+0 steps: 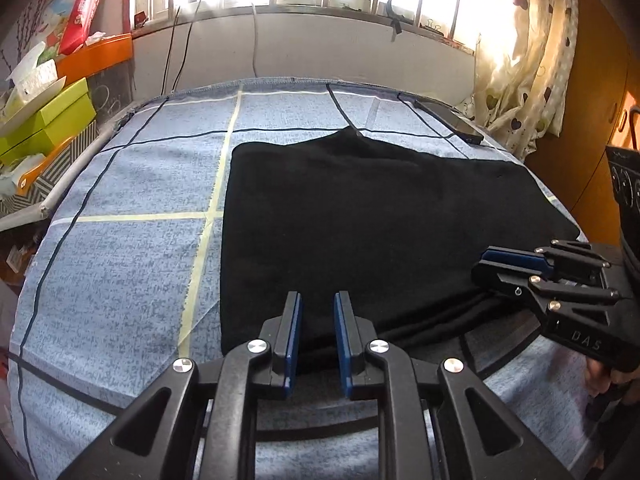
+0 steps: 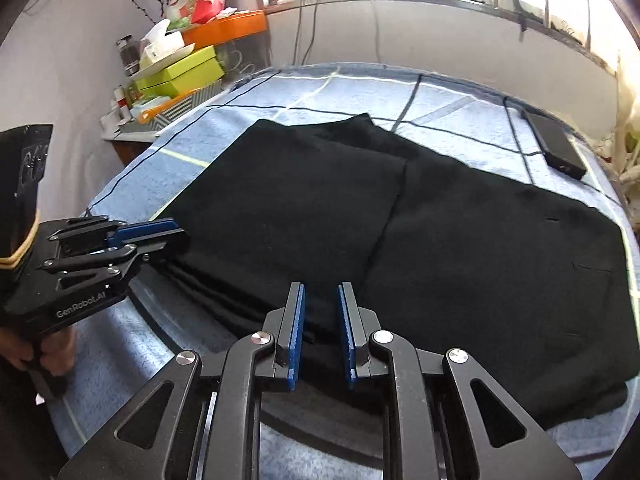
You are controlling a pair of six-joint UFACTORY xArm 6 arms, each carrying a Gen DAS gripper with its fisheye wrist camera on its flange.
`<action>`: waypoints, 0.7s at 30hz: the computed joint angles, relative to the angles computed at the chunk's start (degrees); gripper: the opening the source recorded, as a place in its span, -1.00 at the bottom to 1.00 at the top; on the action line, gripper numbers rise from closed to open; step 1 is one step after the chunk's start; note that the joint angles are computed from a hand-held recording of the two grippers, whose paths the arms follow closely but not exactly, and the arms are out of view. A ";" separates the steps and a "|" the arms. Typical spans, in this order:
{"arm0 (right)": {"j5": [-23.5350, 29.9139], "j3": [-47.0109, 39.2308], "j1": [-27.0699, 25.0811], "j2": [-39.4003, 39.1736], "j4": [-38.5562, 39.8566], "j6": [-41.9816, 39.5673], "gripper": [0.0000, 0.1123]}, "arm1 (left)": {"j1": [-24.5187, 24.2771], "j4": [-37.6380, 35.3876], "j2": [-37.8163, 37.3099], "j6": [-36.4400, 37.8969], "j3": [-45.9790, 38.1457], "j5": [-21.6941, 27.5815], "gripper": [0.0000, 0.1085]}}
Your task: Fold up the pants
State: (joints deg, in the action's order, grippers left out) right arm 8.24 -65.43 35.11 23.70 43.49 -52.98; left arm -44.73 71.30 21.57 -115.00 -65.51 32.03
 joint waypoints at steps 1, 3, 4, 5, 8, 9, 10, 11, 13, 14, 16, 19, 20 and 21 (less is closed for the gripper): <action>0.18 0.02 0.15 -0.14 1.80 -1.81 -0.69 | -0.28 0.03 -0.12 -0.08 -0.12 0.33 -0.65; 0.40 0.37 -0.01 0.08 0.81 -1.23 -0.69 | -0.62 -0.32 0.14 0.36 -0.73 0.89 -0.65; 0.11 0.32 0.06 0.30 1.21 -1.64 -0.68 | -0.73 -1.49 0.81 1.49 -1.50 1.08 -0.65; -0.05 0.35 0.04 0.22 2.34 -2.54 -0.68 | -0.79 -2.69 1.33 2.76 -2.06 1.28 -0.65; -1.37 2.68 -0.15 -1.93 1.74 -1.86 -0.68 | -1.73 -4.60 2.32 5.31 -3.74 3.57 -0.65; -2.17 3.42 -0.14 -2.64 2.40 -2.65 -0.68 | -1.70 -4.35 2.30 5.12 -3.93 3.08 -0.65; -2.39 3.70 -0.17 -3.03 3.30 -3.56 -0.68 | -1.71 -3.90 2.19 4.63 -4.04 2.75 -0.65; -2.55 3.92 -0.27 -3.39 4.53 -4.62 -0.68 | -1.94 -3.54 2.18 4.48 -4.35 3.31 -0.65; -3.19 4.28 -0.44 -3.71 5.46 -5.16 -0.68 | -2.32 -3.01 2.73 5.10 -5.46 4.55 -0.65; -3.25 4.37 -0.66 -3.69 5.27 -4.90 -0.68 | -2.14 -3.10 3.10 5.44 -5.83 4.11 -0.65; -3.05 4.54 -1.76 -2.87 -1.34 1.44 -0.68 | -1.53 -4.87 4.39 7.27 -6.71 2.51 -0.65; -2.28 4.91 -2.32 -3.36 -0.67 0.52 -0.68 | -2.26 -5.36 5.33 8.56 -7.54 4.04 -0.65; -2.52 5.19 -2.41 -3.64 -0.78 0.54 -0.68 | -2.29 -5.64 5.18 8.78 -7.43 4.01 -0.65; -3.03 5.45 -2.48 -3.90 -0.71 0.46 -0.68 | -2.19 -5.71 4.92 8.62 -7.21 3.71 -0.65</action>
